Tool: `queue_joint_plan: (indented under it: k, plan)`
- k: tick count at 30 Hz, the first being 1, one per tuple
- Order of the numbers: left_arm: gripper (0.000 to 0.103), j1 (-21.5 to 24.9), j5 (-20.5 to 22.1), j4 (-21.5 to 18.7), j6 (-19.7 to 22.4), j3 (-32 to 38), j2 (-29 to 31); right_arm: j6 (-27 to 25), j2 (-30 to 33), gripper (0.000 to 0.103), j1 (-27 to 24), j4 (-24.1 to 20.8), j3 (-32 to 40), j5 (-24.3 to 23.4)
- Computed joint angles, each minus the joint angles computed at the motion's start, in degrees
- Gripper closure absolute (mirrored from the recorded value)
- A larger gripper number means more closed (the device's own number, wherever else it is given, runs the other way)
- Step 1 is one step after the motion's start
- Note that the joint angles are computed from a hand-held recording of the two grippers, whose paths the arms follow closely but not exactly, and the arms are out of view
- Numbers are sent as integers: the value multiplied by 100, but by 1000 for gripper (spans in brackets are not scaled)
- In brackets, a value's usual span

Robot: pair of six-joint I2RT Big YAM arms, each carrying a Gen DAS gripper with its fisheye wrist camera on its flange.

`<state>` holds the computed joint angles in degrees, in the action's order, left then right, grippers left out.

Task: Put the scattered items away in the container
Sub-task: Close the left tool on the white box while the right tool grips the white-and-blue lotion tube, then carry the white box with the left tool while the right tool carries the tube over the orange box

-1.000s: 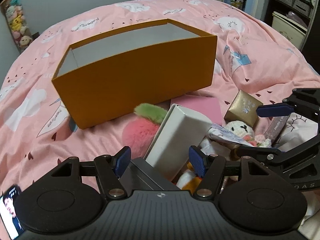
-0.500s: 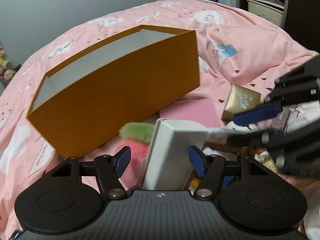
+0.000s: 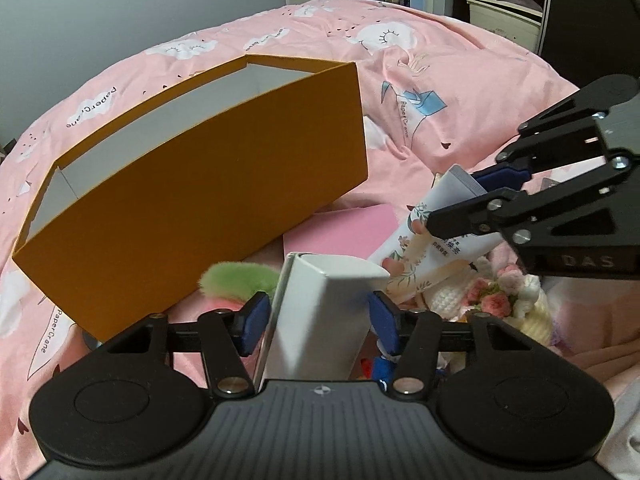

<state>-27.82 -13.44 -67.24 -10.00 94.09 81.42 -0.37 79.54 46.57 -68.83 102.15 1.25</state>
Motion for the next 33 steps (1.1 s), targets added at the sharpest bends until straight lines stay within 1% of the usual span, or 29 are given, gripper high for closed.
queue_joint_plan:
  k: [1, 4, 8, 13, 15, 18, 22, 24, 27, 30, 33]
  plan:
    - [45, 3, 24, -18, 13, 4, -17, 13, -1, 86, -12, 5, -4, 0]
    - [49, -1, 99, -39, 137, 22, -41, 96, 8, 85, -44, -9, 13, -12]
    - [49, -19, 169, -44, 339, 50, -20, 165, 24, 85, -96, -27, 28, -69]
    - [49, -31, 24, -67, 466, 122, 125, 173, 4, 85, -118, 20, -13, -119]
    - [49, -12, 46, -40, 396, 130, 151, 192, 2, 84, -129, 24, -24, -149]
    - [50, -47, -34, 32, 282, 62, 104, 241, -8, 80, -134, -8, -53, -177]
    - [56, -166, -326, 213, 0, -121, -46, 331, -67, 80, -145, -20, -165, -293]
    - [58, -197, -430, 321, -148, -218, -122, 404, -124, 88, -158, 42, -234, -344]
    - [60, -217, -541, 412, -342, -287, -205, 523, -176, 95, -221, 109, -239, -570]
    - [61, -234, -654, 508, -486, -324, -302, 537, -203, 98, -210, 189, -194, -591]
    - [63, -191, -679, 647, -706, -348, -414, 504, -187, 99, -180, 243, -123, -568]
